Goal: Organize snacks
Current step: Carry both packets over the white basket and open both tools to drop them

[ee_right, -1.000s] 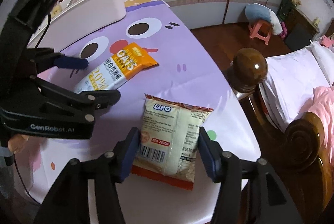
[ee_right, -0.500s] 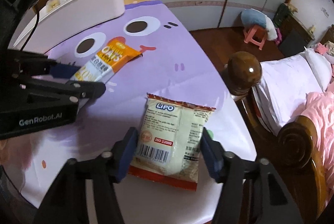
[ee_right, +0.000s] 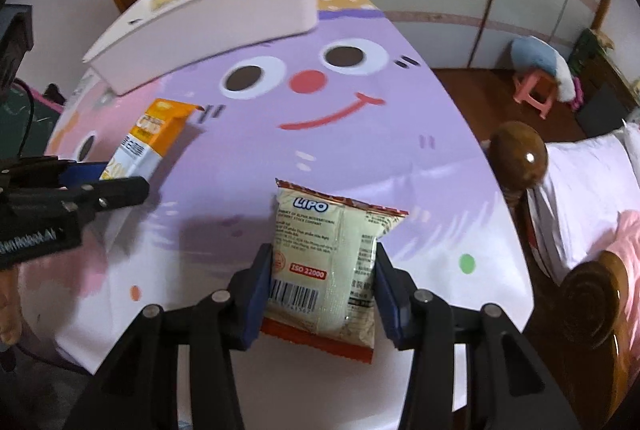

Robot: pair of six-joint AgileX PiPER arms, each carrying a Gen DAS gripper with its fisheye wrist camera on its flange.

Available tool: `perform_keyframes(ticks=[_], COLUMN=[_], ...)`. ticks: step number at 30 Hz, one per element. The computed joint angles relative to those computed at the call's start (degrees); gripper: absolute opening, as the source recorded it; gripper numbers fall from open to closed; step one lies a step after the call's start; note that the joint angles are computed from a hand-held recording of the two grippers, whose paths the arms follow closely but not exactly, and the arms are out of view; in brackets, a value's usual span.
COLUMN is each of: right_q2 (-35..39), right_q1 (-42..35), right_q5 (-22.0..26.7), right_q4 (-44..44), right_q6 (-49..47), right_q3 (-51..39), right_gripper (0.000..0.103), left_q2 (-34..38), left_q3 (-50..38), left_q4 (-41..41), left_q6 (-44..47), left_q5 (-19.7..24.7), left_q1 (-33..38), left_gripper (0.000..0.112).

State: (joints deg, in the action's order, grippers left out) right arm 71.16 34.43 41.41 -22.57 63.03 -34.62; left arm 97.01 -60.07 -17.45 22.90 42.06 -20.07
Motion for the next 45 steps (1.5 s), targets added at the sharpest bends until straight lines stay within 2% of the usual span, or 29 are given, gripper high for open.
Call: perform_keyframes(ticks=[7, 9, 16, 27, 32, 36, 39, 40, 42, 43, 44, 45], right_q2=[0.5, 1.4, 7.0, 22.0, 30.1, 36.5, 41.9, 43.4, 47.5, 48.5, 49.6, 50.0], right_q1=[-0.9, -1.9, -8.2, -15.9, -17.9, -18.2, -18.4, -18.3, -18.4, -18.5, -18.4, -18.2], right_q5=[0.3, 0.7, 1.1, 3.4, 6.2, 8.7, 11.2, 12.1, 15.0, 15.8, 17.0, 17.3], right_q4=[1.0, 1.6, 6.6, 12.4, 14.9, 15.6, 16.9, 16.6, 17.9, 18.5, 18.7, 18.6], right_q6=[-6.1, -9.2, -24.4, -36.9, -40.3, -41.6, -43.4, -43.2, -44.3, -44.8, -44.9, -44.7], right_q3=[-7.1, -10.7, -28.1, -52.6, -63.1, -72.0, -79.8, -81.7, -87.2, -88.3, -89.8, -89.9], right_gripper=[0.047, 0.047, 0.047, 0.047, 0.047, 0.047, 0.048, 0.049, 0.051, 0.051, 0.053, 0.055], left_q2=[-5.5, -5.3, -3.9, 9.9, 16.4, 23.6, 27.7, 28.7, 31.6, 31.9, 31.5, 30.9], left_q3=[0.7, -3.3, -15.8, -39.3, -48.7, -59.4, -65.0, -66.4, -70.4, -70.5, -69.3, -67.9], left_q4=[-0.1, -0.3, 1.2, 10.3, 15.2, 17.8, 21.3, 22.0, 22.2, 22.3, 22.8, 23.5], left_q6=[0.1, 0.5, -1.1, -10.4, -15.6, -19.8, -22.8, -23.6, -25.2, -25.8, -26.9, -28.1], left_q5=[0.9, 3.7, 7.8, 11.7, 12.9, 16.0, 16.8, 17.2, 19.2, 19.3, 18.4, 17.0], left_q1=[4.4, 6.7, 10.7, 10.3, 8.9, 8.3, 7.4, 7.2, 7.3, 7.4, 7.3, 7.2], left_gripper=[0.037, 0.037, 0.037, 0.037, 0.037, 0.038, 0.040, 0.041, 0.055, 0.075, 0.089, 0.090])
